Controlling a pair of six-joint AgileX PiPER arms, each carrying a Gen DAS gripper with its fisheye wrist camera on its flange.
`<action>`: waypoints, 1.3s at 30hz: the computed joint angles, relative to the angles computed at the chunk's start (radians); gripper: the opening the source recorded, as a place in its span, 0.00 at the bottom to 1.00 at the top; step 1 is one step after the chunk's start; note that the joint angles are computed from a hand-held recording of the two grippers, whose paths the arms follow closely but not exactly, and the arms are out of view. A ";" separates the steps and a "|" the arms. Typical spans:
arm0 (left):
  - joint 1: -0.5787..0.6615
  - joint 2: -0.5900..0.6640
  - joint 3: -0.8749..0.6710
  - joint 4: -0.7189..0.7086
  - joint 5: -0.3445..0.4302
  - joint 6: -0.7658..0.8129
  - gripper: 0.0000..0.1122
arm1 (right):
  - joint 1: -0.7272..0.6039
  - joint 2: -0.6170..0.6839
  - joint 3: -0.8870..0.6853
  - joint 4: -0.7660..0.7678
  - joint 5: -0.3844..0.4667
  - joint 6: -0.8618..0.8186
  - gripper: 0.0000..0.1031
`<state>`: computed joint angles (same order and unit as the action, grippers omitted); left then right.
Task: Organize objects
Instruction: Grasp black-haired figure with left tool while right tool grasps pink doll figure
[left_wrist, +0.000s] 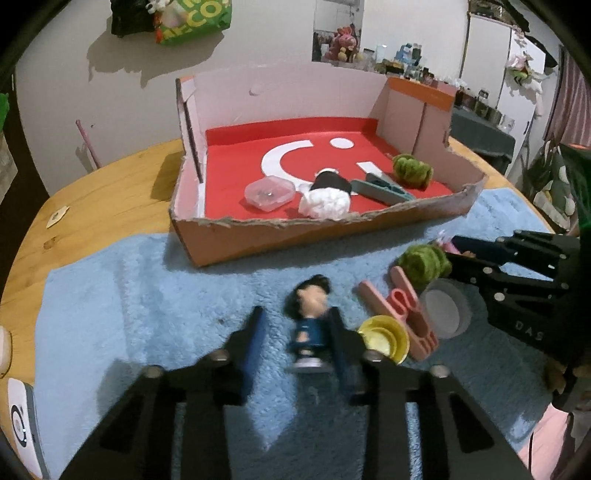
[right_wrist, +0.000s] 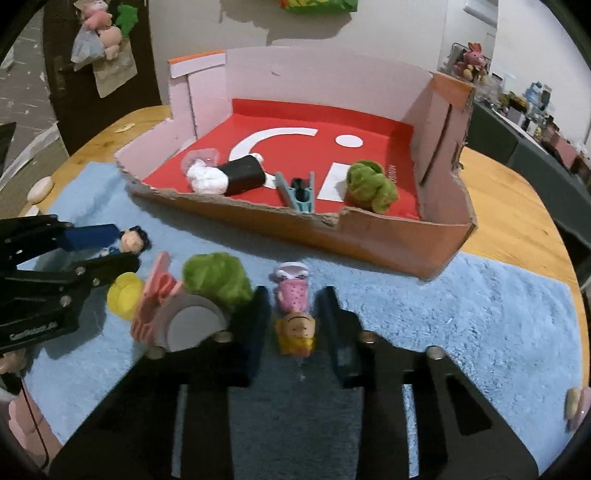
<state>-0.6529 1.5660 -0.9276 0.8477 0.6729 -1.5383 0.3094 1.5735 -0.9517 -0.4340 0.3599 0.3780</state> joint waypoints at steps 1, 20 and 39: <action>-0.009 0.000 0.003 0.017 0.002 -0.021 0.21 | -0.002 -0.005 0.009 0.010 -0.011 -0.010 0.21; -0.074 -0.106 0.019 0.052 0.090 -0.089 0.18 | -0.050 -0.141 0.059 0.372 -0.060 -0.337 0.20; -0.035 -0.163 -0.066 0.003 0.056 0.040 0.18 | -0.068 -0.188 -0.022 0.579 0.020 -0.522 0.20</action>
